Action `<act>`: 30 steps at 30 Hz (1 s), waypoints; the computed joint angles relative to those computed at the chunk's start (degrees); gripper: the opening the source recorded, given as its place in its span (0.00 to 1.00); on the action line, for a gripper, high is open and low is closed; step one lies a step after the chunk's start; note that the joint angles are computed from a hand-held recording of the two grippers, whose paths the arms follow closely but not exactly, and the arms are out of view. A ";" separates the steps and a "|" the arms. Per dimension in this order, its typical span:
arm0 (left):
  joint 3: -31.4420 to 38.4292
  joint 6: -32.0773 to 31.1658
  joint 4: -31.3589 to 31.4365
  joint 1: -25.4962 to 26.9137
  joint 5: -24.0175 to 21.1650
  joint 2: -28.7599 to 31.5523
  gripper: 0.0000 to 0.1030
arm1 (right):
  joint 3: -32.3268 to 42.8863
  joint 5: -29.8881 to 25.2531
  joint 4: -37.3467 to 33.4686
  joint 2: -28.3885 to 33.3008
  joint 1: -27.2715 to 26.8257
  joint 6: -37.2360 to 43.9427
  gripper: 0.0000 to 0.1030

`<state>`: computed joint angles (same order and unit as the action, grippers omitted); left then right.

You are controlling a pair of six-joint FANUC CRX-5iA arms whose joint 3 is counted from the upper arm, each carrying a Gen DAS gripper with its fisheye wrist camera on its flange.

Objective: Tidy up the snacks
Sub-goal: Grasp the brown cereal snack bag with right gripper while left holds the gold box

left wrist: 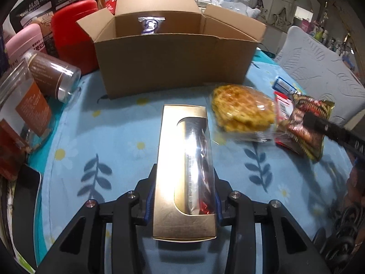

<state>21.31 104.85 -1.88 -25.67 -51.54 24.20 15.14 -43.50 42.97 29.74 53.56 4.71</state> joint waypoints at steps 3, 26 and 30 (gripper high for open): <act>-2.42 -1.05 0.44 -0.26 0.40 -1.73 0.38 | -0.74 0.43 -3.47 -1.28 1.44 4.10 0.42; -3.56 4.37 -3.30 -1.80 1.42 -2.82 0.41 | 5.93 3.98 -16.94 2.70 3.91 26.04 0.63; -5.68 3.60 -0.13 -0.62 3.92 -3.56 0.38 | 5.67 2.64 -13.85 3.07 4.17 22.96 0.49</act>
